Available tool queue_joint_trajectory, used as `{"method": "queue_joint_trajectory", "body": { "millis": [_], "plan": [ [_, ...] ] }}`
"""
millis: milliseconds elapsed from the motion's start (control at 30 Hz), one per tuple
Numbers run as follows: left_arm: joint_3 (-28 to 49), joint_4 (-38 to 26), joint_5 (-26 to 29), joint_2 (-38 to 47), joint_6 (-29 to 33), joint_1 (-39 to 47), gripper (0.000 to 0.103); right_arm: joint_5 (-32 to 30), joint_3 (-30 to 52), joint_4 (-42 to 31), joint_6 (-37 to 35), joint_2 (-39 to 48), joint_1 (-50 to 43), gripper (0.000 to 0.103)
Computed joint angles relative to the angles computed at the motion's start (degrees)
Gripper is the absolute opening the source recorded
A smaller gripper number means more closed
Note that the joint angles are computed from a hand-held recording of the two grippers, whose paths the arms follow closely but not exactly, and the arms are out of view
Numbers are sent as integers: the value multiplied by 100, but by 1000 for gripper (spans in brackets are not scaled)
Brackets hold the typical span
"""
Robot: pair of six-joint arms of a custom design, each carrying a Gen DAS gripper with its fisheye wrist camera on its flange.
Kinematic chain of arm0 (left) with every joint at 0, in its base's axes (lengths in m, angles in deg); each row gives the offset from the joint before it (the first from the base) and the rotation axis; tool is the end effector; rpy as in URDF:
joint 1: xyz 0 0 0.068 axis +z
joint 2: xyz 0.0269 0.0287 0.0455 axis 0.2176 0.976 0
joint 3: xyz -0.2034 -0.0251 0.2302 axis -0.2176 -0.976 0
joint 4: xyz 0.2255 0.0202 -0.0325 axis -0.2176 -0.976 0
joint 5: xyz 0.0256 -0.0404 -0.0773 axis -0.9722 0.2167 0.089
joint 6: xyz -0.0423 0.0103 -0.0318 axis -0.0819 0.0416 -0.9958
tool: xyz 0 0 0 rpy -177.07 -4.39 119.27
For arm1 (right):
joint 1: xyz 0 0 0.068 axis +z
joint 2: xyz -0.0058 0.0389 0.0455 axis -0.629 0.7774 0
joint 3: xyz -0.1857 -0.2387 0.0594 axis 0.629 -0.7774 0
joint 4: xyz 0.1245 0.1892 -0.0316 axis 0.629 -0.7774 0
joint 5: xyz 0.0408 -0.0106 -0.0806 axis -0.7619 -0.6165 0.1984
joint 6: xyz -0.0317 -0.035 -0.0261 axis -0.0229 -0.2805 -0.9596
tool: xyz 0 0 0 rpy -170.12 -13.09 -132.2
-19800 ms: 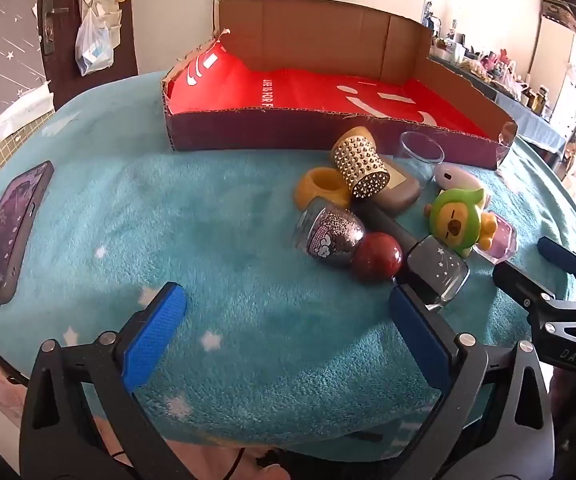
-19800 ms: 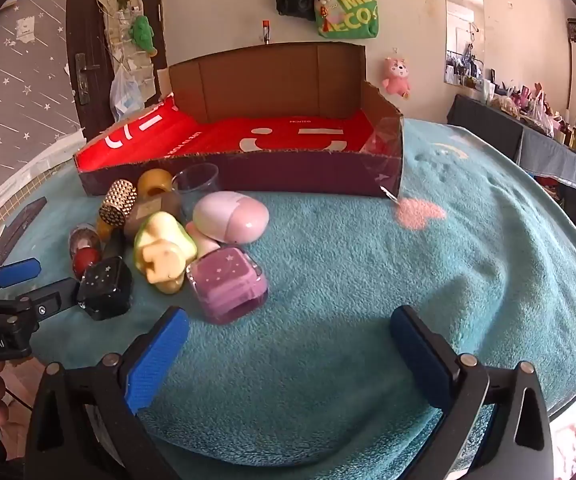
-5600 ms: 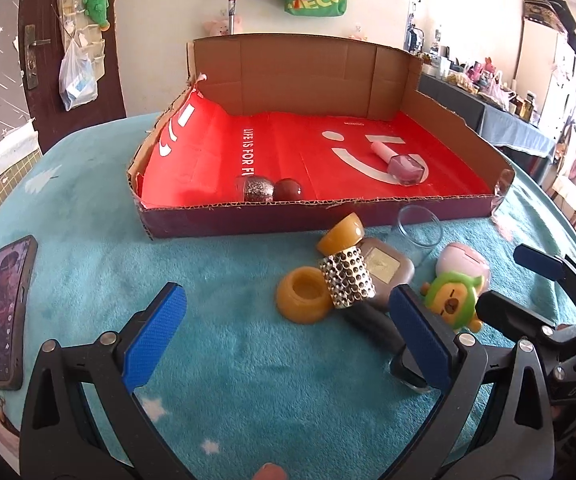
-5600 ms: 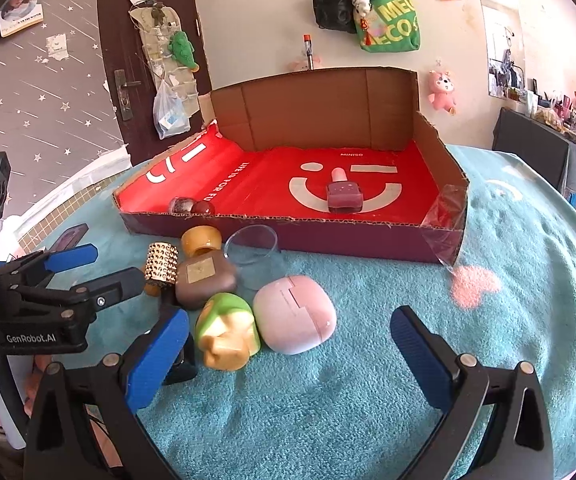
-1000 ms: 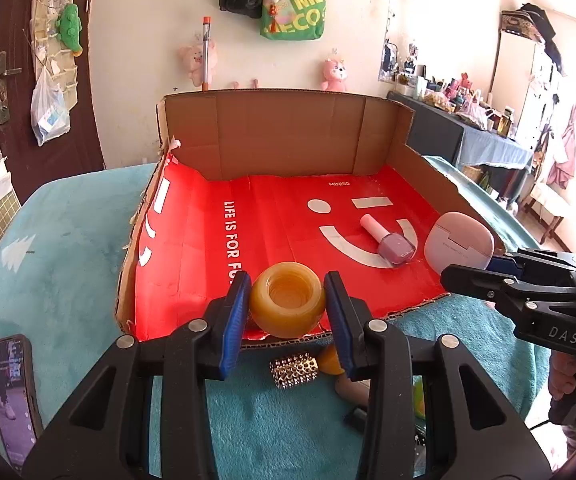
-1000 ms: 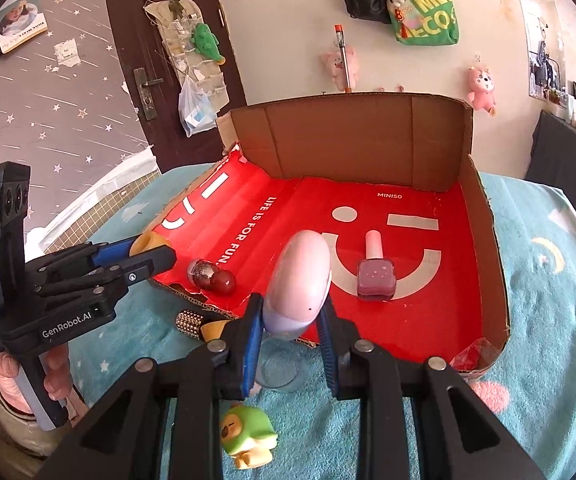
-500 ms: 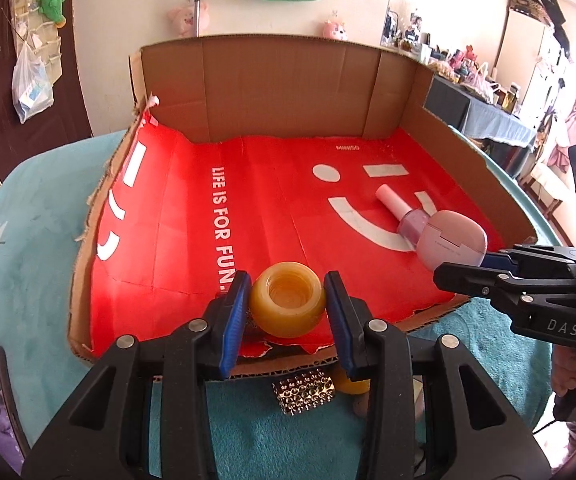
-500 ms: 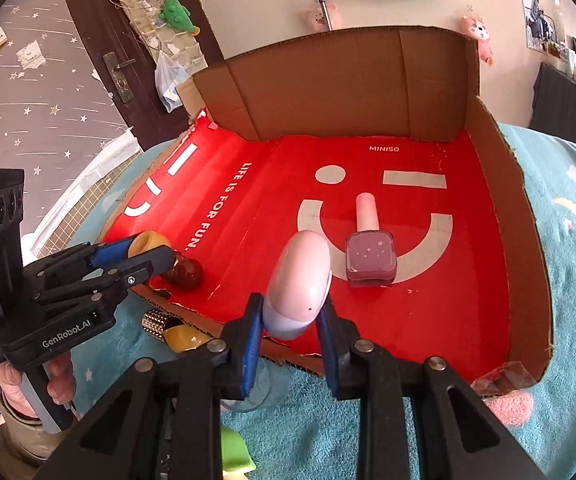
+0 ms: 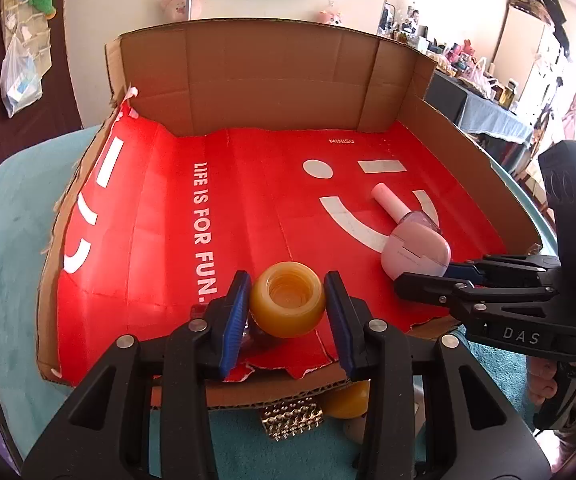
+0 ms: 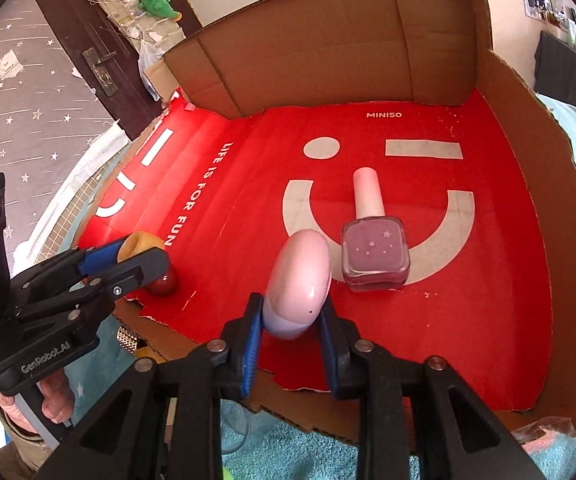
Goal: Organize rigid objects
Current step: 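Lift and carry the pink case and amber ring over the box with both tools, then lower the pink case beside the pink bottle with the right tool while the left tool releases the amber ring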
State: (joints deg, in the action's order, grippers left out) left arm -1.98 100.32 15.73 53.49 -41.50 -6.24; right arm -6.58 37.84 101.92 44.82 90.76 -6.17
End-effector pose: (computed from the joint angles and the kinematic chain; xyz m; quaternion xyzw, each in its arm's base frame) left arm 0.2385 -0.0905 0.1261 0.2460 0.9010 -0.1536 0.3226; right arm 0.2160 0.1354 0.1292 0.0412 0.9450 0.1465 0.2894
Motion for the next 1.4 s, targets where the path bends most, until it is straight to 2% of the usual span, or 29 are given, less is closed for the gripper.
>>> {"method": "queue_joint_trajectory", "body": {
  "millis": [167, 500, 633, 1400],
  "plan": [
    [293, -128, 32, 373, -49, -88, 36, 164, 92, -114, -42, 27, -37, 28],
    [531, 203, -614, 864, -149, -176, 36, 662, 311, -288, -129, 167, -78, 28],
    [591, 313, -664, 1031, -187, -66, 36, 902, 345, -358, -74, 185, -139, 28],
    [610, 303, -732, 1045, -211, -102, 36, 809, 403, -446, -53, 202, -271, 28]
  ]
}}
